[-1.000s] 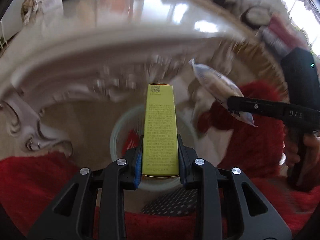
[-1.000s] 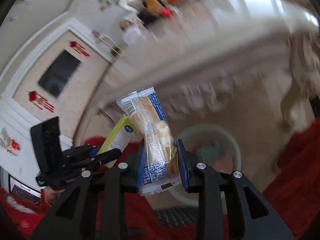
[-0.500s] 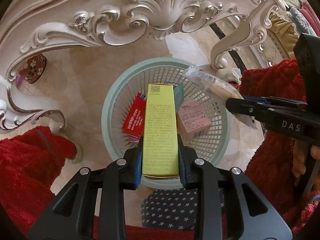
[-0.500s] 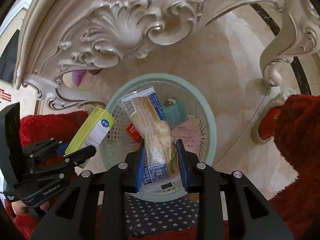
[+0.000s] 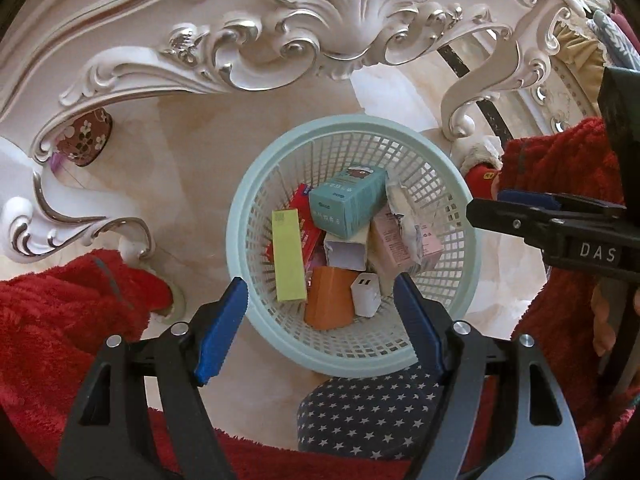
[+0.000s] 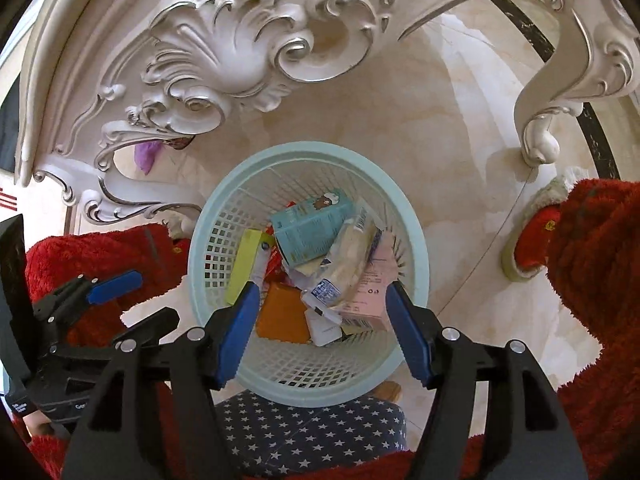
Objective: Collect trash
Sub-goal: 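Carry the yellow-green box and snack bar over the wastebasket and open both grippers, then grasp the red wrapper with the left gripper while the right grasps the crumpled white paper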
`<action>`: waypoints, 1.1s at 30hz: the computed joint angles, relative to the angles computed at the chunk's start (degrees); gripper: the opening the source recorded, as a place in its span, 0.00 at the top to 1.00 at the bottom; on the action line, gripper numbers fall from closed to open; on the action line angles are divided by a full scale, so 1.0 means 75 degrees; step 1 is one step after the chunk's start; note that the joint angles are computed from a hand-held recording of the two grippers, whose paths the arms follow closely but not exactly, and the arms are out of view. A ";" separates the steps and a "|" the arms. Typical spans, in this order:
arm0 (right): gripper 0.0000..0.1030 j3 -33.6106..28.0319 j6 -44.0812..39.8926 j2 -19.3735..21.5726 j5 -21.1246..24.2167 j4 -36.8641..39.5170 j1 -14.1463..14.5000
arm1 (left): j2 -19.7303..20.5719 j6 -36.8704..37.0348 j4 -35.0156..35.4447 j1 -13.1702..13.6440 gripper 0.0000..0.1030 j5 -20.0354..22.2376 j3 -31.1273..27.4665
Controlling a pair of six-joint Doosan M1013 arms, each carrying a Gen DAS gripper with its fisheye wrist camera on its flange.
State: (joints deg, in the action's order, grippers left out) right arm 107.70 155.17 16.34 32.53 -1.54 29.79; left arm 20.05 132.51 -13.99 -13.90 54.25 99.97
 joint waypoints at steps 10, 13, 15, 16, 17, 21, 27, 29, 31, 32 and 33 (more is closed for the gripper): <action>0.39 0.0175 0.0742 -0.0829 -0.1000 -0.1976 0.0397 | -0.0691 0.1697 -0.1567 0.0490 0.28 0.0764 -0.0334; 0.39 0.0062 0.1684 -0.1256 -0.1064 -0.3788 0.0474 | -0.0813 0.2243 -0.2506 0.0679 0.28 0.0756 -0.0797; 0.29 -0.0161 0.2341 -0.1378 -0.0610 -0.5023 0.0450 | -0.0747 0.2315 -0.3059 0.0662 0.28 0.0328 -0.1210; 0.29 -0.0330 0.2684 -0.1387 -0.0250 -0.5808 0.0410 | -0.0693 0.2232 -0.3182 0.0613 0.28 0.0095 -0.1366; 0.28 -0.0457 0.2910 -0.1367 0.0002 -0.6373 0.0351 | -0.0594 0.1996 -0.3204 0.0516 0.28 -0.0241 -0.1602; 0.28 -0.1096 0.3076 -0.1072 0.0601 -0.7462 -0.0247 | 0.0186 0.0850 -0.3037 0.0057 0.28 -0.1173 -0.2840; 0.28 -0.2294 0.1941 -0.0189 0.0574 -0.7039 -0.1410 | 0.2210 -0.1956 -0.1515 -0.0657 0.28 -0.1199 -0.5749; 0.28 -0.2833 0.1031 0.0204 0.0521 -0.6348 -0.1816 | 0.2855 -0.2515 -0.1298 -0.0757 0.28 -0.0816 -0.6749; 0.28 -0.3397 0.0242 0.0599 0.0528 -0.5700 -0.2123 | 0.3561 -0.3190 -0.0924 -0.0856 0.28 -0.0359 -0.7859; 0.28 -0.3660 -0.0176 0.0786 0.0510 -0.5384 -0.2267 | 0.3838 -0.3433 -0.0755 -0.0896 0.28 -0.0187 -0.8313; 0.28 -0.3825 -0.0429 0.0900 0.0503 -0.5214 -0.2354 | 0.4227 -0.3659 -0.0575 -0.0934 0.28 0.0063 -0.8976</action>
State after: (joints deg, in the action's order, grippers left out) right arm 79.02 151.95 23.09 36.30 -40.64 12.13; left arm 51.74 105.07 -18.30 -20.90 54.73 32.65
